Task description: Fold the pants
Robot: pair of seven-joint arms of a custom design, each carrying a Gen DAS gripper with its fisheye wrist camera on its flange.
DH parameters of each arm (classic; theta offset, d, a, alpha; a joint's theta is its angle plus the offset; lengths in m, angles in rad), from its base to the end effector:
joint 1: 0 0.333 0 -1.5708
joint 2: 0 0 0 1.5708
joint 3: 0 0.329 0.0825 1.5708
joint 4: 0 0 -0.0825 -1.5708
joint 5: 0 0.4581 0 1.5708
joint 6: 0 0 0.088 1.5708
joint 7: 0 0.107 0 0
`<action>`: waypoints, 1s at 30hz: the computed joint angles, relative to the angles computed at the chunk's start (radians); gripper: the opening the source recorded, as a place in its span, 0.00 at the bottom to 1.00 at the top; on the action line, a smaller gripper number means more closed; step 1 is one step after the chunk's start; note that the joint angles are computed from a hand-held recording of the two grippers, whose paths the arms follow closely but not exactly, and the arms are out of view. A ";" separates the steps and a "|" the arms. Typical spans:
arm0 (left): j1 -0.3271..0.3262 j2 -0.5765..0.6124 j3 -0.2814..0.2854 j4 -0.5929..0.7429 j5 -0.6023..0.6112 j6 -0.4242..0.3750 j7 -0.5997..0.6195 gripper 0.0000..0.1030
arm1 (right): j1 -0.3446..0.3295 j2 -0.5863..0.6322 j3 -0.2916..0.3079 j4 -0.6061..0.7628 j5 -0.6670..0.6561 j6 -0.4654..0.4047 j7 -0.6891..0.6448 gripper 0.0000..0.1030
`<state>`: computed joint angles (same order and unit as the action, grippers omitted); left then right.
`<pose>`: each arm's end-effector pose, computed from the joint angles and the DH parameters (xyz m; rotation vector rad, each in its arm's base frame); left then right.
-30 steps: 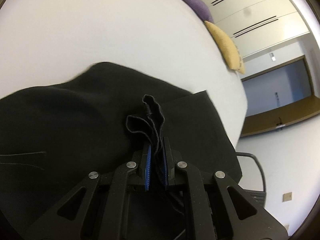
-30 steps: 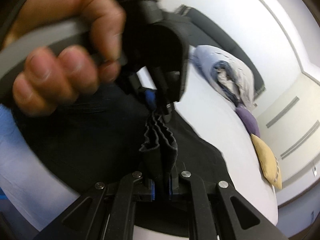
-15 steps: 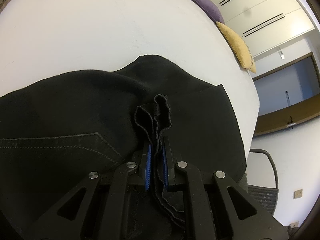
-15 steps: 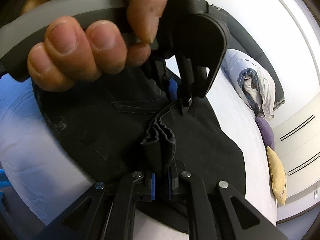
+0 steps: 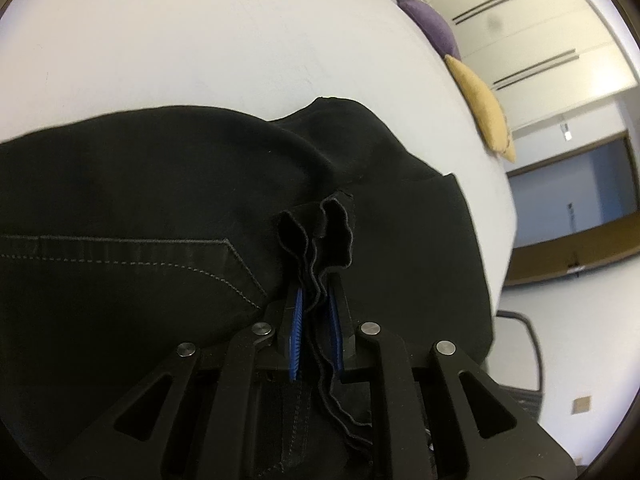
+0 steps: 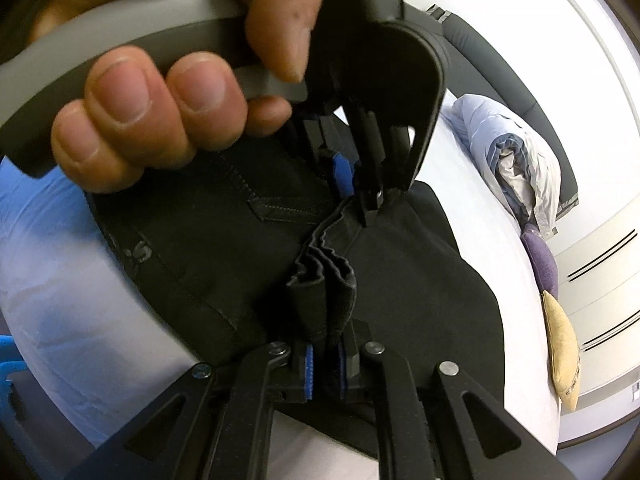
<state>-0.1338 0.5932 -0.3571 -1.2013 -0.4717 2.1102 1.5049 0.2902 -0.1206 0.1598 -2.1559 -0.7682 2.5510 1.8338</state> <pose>0.7584 -0.3396 0.4949 1.7159 -2.0040 0.8298 0.5503 0.2787 0.4838 -2.5184 1.1233 -1.0706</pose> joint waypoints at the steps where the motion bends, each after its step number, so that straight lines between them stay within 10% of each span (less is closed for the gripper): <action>1: 0.006 -0.003 -0.002 -0.002 -0.008 -0.004 0.000 0.13 | 0.003 -0.006 -0.008 -0.001 0.043 0.003 -0.022 0.13; 6: -0.023 -0.070 0.053 -0.044 0.104 0.017 -0.059 0.13 | 0.010 -0.081 -0.069 -0.049 0.386 0.067 -0.210 0.51; 14: -0.055 -0.006 -0.005 0.094 0.098 0.058 0.021 0.13 | 0.021 -0.108 -0.300 0.024 1.182 -0.021 -0.527 0.51; 17: -0.099 0.069 -0.014 0.182 0.106 0.016 0.018 0.13 | 0.008 0.007 -0.400 0.167 1.467 -0.197 -0.665 0.51; 23: -0.095 0.092 -0.028 0.119 0.058 0.035 -0.013 0.13 | -0.153 0.344 -0.404 0.497 1.777 -0.510 -0.680 0.51; 30: -0.046 0.094 -0.066 0.059 -0.051 0.095 0.043 0.13 | -0.299 0.491 -0.304 0.606 1.894 -0.650 -0.678 0.48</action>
